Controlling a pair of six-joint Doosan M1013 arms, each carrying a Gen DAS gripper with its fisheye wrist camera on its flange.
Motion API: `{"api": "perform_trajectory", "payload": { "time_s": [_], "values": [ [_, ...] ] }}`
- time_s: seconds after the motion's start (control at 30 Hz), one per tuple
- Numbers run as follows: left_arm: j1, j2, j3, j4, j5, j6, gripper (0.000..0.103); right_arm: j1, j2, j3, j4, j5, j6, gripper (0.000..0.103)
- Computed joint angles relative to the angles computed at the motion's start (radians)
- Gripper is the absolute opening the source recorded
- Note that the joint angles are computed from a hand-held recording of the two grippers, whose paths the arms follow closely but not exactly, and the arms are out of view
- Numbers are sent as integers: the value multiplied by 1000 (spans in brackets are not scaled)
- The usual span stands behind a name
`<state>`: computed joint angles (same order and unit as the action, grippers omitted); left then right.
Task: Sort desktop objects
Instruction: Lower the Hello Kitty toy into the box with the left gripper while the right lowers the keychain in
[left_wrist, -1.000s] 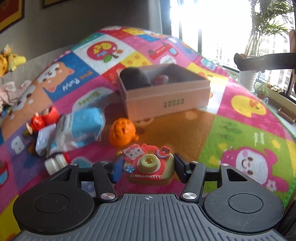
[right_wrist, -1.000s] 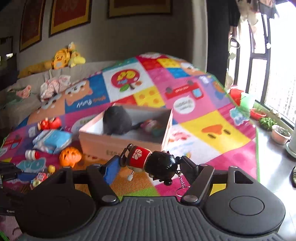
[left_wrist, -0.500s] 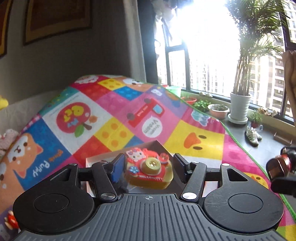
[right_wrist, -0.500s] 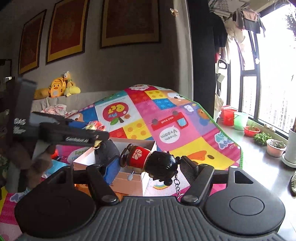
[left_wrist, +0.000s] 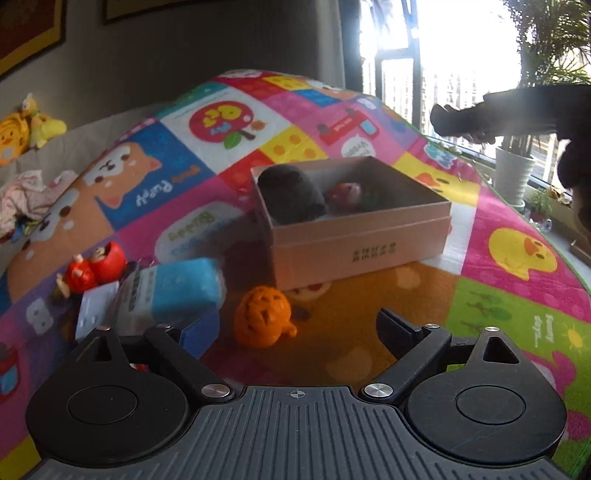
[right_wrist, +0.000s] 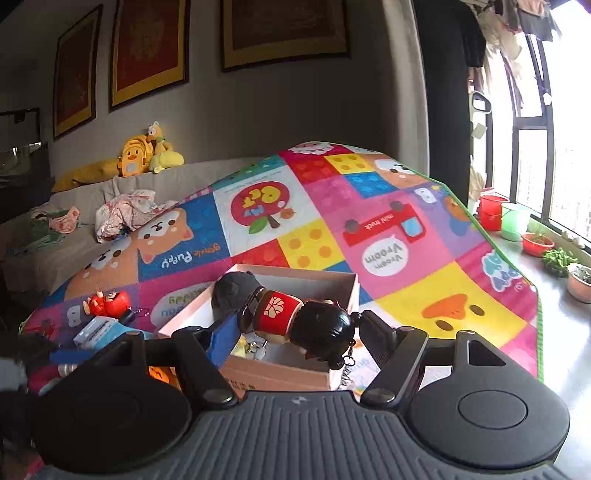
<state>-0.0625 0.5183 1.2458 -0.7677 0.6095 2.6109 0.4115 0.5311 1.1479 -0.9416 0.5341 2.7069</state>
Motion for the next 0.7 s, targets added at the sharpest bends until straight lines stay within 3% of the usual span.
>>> {"api": "perform_trajectory", "payload": {
  "time_s": [0.13, 0.17, 0.23, 0.37, 0.47, 0.57, 0.7],
  "values": [
    [26, -12, 29, 22, -2, -22, 97, -8, 79, -141, 93, 92, -115, 73],
    [33, -14, 35, 23, -5, -25, 97, -9, 96, -170, 116, 121, -145, 81],
    [45, -20, 47, 18, -15, -33, 98, 3, 114, -191, 70, 163, -118, 84],
    [65, -25, 61, 21, -32, -81, 99, 27, 111, -166, 147, 104, -242, 84],
    [77, -29, 72, 24, -44, -98, 99, 52, 132, -182, 318, 79, -479, 82],
    [88, -38, 86, 29, -57, -103, 99, 67, 183, -248, 494, 109, -668, 81],
    [103, -48, 100, 50, -76, -126, 99, 73, 262, -364, 595, 183, -721, 77]
  ]
}}
